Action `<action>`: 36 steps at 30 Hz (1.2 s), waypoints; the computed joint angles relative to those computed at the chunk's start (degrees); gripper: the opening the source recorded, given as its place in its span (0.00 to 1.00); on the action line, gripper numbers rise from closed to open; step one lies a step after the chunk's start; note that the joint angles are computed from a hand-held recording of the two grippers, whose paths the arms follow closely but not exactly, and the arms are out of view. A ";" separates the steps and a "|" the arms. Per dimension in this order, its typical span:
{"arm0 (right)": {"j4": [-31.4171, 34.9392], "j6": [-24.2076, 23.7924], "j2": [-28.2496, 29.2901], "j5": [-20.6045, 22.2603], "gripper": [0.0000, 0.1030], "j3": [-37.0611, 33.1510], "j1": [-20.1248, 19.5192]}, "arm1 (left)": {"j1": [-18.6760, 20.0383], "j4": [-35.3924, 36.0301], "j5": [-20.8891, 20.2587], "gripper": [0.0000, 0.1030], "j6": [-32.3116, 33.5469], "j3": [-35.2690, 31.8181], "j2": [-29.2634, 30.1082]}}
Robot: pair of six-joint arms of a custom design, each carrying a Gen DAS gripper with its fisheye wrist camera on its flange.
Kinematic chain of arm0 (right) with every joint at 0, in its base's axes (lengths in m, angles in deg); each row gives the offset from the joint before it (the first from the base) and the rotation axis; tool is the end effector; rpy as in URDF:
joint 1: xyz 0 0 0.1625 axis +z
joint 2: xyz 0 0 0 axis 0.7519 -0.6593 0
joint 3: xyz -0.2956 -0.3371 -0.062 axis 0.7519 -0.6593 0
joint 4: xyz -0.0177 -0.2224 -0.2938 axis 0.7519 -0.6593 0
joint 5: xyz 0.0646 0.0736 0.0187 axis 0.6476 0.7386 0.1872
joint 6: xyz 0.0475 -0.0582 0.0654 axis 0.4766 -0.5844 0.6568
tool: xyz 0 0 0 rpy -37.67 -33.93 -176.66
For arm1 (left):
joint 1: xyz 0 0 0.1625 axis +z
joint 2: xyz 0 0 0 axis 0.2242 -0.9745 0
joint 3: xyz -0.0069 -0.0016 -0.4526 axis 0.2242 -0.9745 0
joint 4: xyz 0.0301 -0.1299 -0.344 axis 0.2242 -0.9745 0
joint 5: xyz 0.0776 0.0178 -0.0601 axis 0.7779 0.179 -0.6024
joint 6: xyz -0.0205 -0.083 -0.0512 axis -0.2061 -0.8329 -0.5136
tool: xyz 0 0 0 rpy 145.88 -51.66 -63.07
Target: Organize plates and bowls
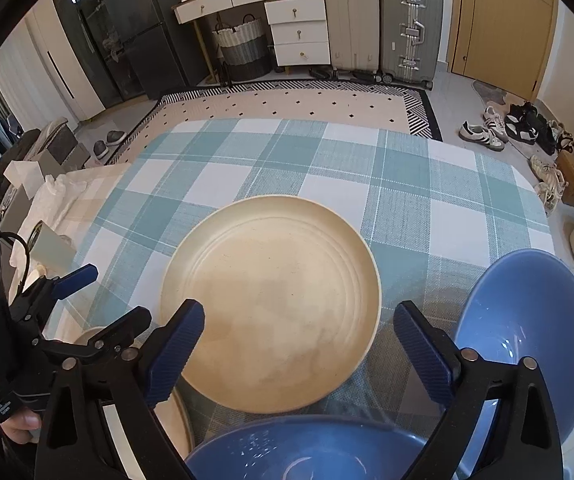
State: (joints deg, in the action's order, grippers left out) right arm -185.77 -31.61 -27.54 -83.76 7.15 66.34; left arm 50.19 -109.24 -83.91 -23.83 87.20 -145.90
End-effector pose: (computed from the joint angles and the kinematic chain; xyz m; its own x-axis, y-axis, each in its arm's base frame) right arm 0.4133 -0.7051 0.0502 -0.7726 -0.2606 0.5789 -0.4601 0.8581 -0.2279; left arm -0.1156 -0.6827 0.3419 -0.7772 -0.0033 -0.6292 0.3672 0.8097 -0.4578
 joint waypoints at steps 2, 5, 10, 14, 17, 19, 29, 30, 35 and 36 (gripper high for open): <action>2.02 0.12 0.81 -0.28 0.89 -1.75 -0.30 | 0.29 0.58 0.39 0.98 -0.27 -0.73 0.59; 4.85 0.52 2.04 -0.68 0.84 -4.30 -0.89 | 0.70 2.04 1.28 0.98 -1.09 -2.00 1.42; 8.78 0.89 4.07 -2.24 0.80 -8.18 -1.67 | 1.53 3.16 0.58 0.98 -2.25 -3.54 2.20; 10.99 0.83 5.08 -3.46 0.75 -10.10 -2.15 | 2.18 5.39 -0.14 0.90 -2.83 -5.23 3.17; 11.48 -0.44 5.83 -5.35 0.74 -11.16 -2.05 | 2.48 6.05 -0.86 0.88 -2.36 -5.83 3.77; 11.87 -1.04 6.15 -5.73 0.74 -11.67 -2.04 | 2.60 6.71 -1.25 0.82 -2.36 -6.23 4.13; 12.84 -3.99 8.32 -7.97 0.69 -15.09 -1.85 | 3.04 8.63 -2.79 0.71 -1.87 -7.57 5.34; 13.09 -4.38 8.79 -8.87 0.68 -15.81 -1.82 | 3.01 8.44 -2.52 0.70 -1.68 -7.50 5.42; 12.69 -7.11 10.17 -12.22 0.66 -17.14 -1.78 | 2.79 8.25 0.31 0.65 -0.47 -7.44 6.05; 12.54 -7.49 10.29 -12.57 0.66 -17.20 -1.78 | 2.85 8.31 0.45 0.63 -0.51 -7.49 6.11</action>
State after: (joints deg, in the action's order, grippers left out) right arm -173.23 -39.09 -17.25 -96.32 -10.05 64.56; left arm 53.04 -100.93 -83.45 -24.34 79.71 -139.79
